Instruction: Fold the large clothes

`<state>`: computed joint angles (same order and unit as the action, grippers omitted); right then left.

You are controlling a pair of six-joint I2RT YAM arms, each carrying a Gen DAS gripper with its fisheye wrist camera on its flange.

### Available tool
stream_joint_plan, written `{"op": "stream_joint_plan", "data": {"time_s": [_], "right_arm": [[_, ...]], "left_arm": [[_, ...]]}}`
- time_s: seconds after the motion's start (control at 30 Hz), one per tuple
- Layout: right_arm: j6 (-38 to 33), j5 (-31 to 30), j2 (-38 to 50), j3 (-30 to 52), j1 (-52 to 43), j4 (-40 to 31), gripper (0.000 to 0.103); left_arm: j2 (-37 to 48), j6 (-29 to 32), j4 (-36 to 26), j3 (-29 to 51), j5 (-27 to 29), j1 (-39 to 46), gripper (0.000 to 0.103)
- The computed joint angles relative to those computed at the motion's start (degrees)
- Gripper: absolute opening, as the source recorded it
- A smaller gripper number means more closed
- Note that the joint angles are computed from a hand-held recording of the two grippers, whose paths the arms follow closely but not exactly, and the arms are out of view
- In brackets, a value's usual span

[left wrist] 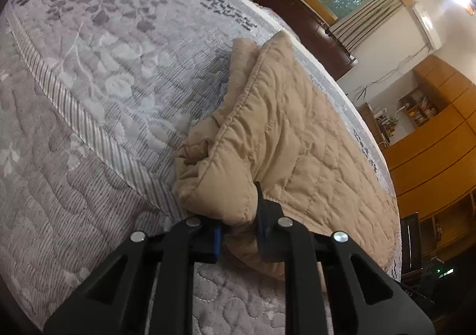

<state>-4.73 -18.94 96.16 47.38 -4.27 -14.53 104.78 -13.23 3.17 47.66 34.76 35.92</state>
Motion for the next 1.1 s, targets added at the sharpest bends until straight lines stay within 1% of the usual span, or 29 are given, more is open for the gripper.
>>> {"op": "stream_joint_plan", "data": {"time_s": [0.13, 0.3, 0.43, 0.57, 0.73, 0.83, 0.97, 1.1], "right_arm": [[0.65, 0.21, -0.81, -0.51, 0.00, -0.12, 0.033], [1.27, -0.92, -1.84, -0.68, -0.75, -0.97, 0.033], [1.28, -1.13, -1.53, -0.12, -0.83, -1.45, 0.034], [1.62, -1.63, -1.18, 0.18, -0.98, -1.64, 0.034], [1.89, -1.66, -1.30, 0.57, -1.05, -2.68, 0.035], [1.79, -1.64, -0.93, 1.31, -1.15, -3.30, 0.035], [1.88, -1.78, -0.63, 1.75, -1.24, -3.54, 0.035], [1.97, -1.89, -0.77, 1.68, -1.33, -3.61, 0.035]], "left_arm": [[-8.25, 3.20, 2.26, -4.12, -1.25, -1.37, 0.009], [-15.65, 5.81, 0.25, -4.95, 1.85, -3.02, 0.009], [-21.59, 6.83, -0.04, -5.18, 1.98, -7.95, 0.009], [-24.93, 8.67, -0.43, -4.89, 1.82, -12.39, 0.009], [-27.01, 11.44, -1.30, -4.43, 1.63, -18.20, 0.009], [-26.06, 13.37, -1.74, -3.12, 2.12, -21.17, 0.009], [-24.46, 15.16, -2.08, -1.76, 1.46, -25.29, 0.009], [-20.11, 16.69, -2.49, 0.89, -0.33, -29.71, 0.009]]}}
